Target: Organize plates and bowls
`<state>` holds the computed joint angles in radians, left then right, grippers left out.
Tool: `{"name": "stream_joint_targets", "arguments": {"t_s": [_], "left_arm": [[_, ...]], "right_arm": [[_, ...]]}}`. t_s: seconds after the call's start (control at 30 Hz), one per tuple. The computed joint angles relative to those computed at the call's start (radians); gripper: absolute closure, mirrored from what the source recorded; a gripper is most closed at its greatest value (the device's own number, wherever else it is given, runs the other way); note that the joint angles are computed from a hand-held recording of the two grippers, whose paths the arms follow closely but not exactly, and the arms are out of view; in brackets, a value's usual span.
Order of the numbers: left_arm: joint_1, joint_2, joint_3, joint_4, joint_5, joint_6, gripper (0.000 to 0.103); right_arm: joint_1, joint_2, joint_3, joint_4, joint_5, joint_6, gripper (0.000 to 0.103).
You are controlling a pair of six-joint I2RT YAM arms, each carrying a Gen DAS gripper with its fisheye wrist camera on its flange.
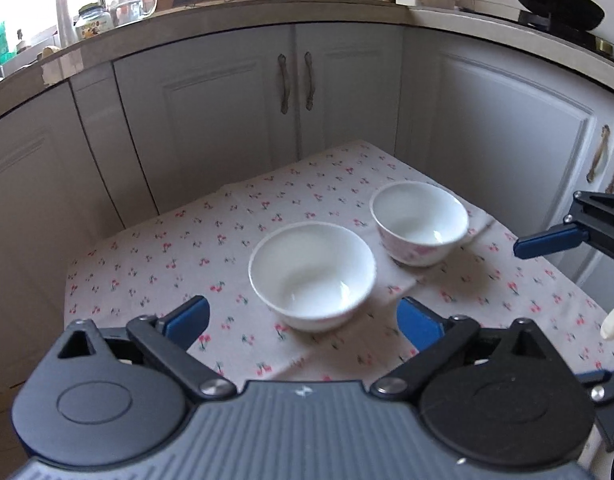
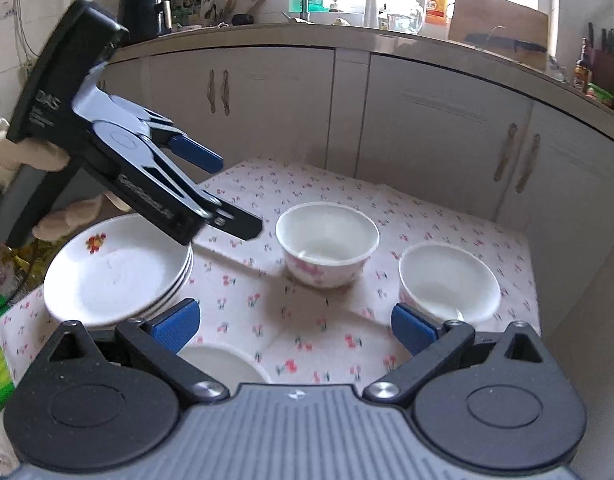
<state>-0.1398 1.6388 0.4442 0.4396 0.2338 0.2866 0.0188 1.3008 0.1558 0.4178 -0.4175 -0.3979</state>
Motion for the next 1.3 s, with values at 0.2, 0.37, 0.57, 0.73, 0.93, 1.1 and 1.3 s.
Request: {"name": "stream_joint_targets", "arguments": {"t_s": [0.2,0.37,0.57,0.73,0.93,1.1,1.3], "left_arm": [[0.011,0.170,0.175,-0.038,-0.001,-0.011,0.003],[0.012,0.273,0.276,-0.068,-0.005,0.003,0.003],[0.009,0.359,0.356,-0.092,-0.004,0.006,0.004],[0.004,0.416,0.419,-0.125,0.025,0.001,0.016],[-0.008,0.461,0.474,-0.172,0.042,0.002,0.033],[-0.007,0.485,0.502,-0.197,0.050,-0.004,0.039],[-0.008,0.503,0.530,-0.224,0.059,-0.001,0.044]], "right_arm": [[0.051,0.210,0.129,0.078,0.045,-0.008,0.000],[0.068,0.357,0.237,0.073,0.055,-0.024,0.000],[0.090,0.477,0.331,0.057,0.059,-0.026,0.005],[0.108,0.533,0.383,0.043,0.084,-0.014,0.014],[0.134,0.574,0.411,0.043,0.128,-0.012,0.021],[0.143,0.612,0.436,0.060,0.147,-0.005,0.022],[0.152,0.629,0.447,0.079,0.164,-0.012,0.022]]}}
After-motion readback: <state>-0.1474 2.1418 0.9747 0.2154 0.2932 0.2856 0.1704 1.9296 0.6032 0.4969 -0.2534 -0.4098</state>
